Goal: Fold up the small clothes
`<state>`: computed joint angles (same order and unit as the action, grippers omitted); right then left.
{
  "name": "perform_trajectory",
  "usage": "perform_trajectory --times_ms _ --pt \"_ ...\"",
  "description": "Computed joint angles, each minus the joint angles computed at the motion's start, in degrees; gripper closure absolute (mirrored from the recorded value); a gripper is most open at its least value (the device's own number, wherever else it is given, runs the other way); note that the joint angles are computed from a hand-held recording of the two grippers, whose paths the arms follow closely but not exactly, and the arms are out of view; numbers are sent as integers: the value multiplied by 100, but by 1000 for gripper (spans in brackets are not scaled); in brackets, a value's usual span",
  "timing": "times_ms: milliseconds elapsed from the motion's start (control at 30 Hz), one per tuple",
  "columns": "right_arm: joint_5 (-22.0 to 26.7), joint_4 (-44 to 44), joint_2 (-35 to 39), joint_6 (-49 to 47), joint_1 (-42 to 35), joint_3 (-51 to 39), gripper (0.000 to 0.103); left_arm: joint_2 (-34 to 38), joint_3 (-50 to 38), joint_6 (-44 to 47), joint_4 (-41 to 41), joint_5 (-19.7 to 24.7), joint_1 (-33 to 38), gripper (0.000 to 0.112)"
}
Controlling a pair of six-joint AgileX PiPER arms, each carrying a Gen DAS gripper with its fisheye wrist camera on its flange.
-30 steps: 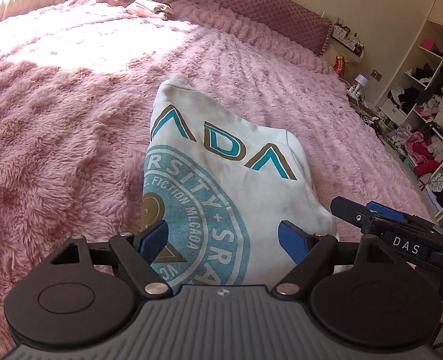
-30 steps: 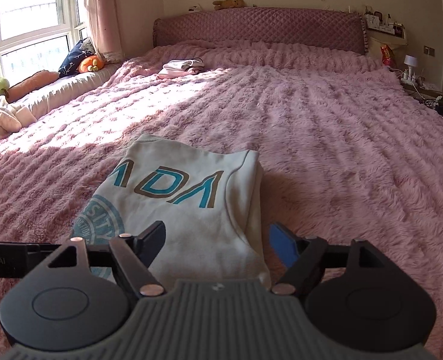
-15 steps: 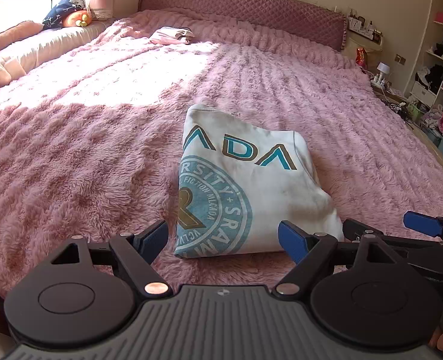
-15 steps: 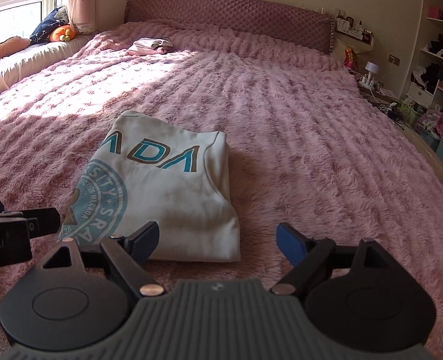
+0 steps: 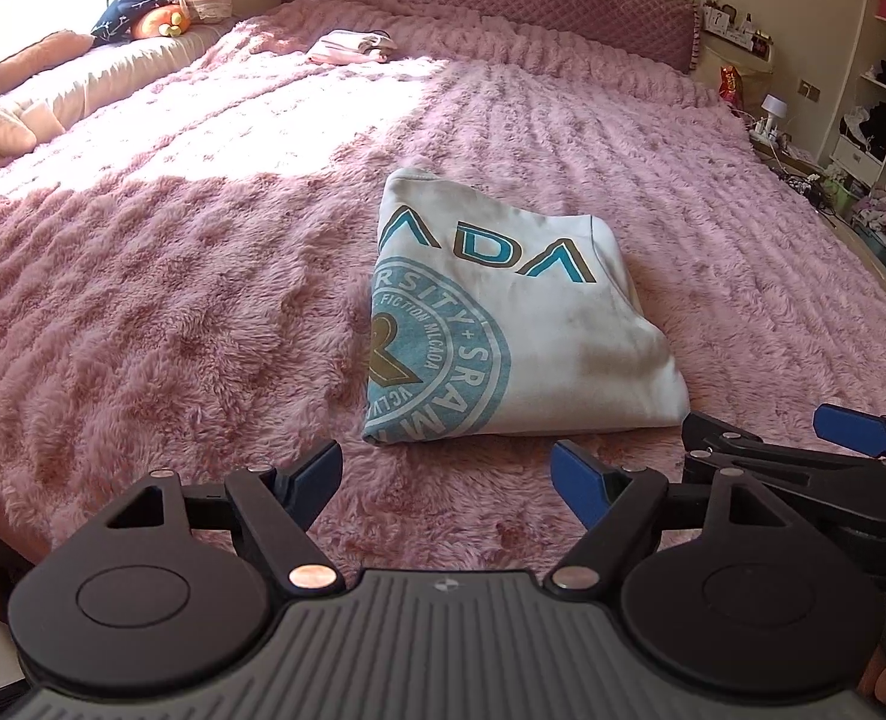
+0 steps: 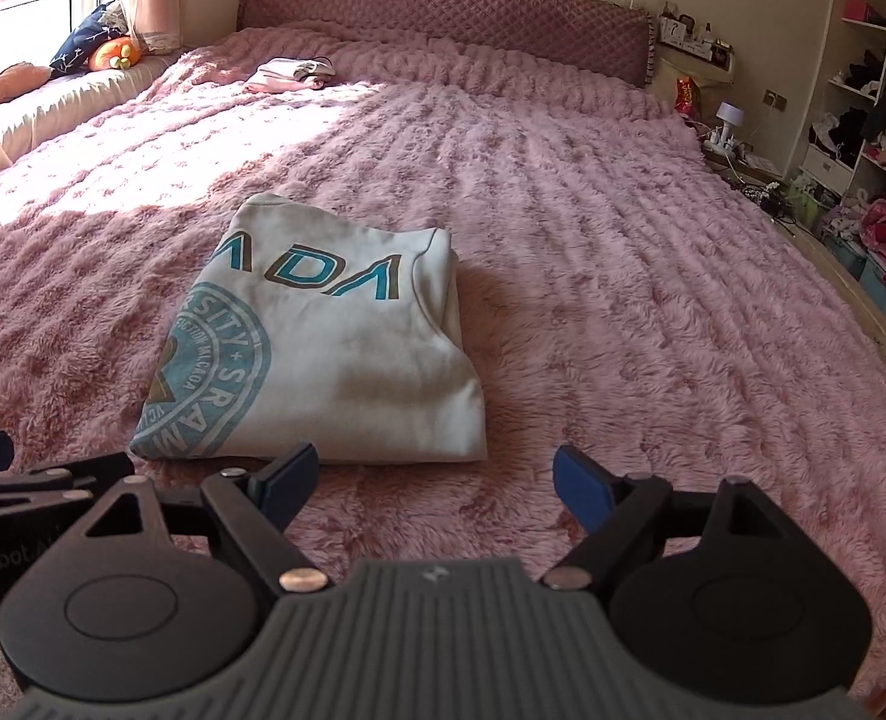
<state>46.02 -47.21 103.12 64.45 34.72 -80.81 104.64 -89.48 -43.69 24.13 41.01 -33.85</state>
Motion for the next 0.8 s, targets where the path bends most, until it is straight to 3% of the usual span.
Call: perform_trajectory --times_ms 800 --pt "30 189 119 -19 -115 -38 22 212 -241 53 -185 280 -16 20"
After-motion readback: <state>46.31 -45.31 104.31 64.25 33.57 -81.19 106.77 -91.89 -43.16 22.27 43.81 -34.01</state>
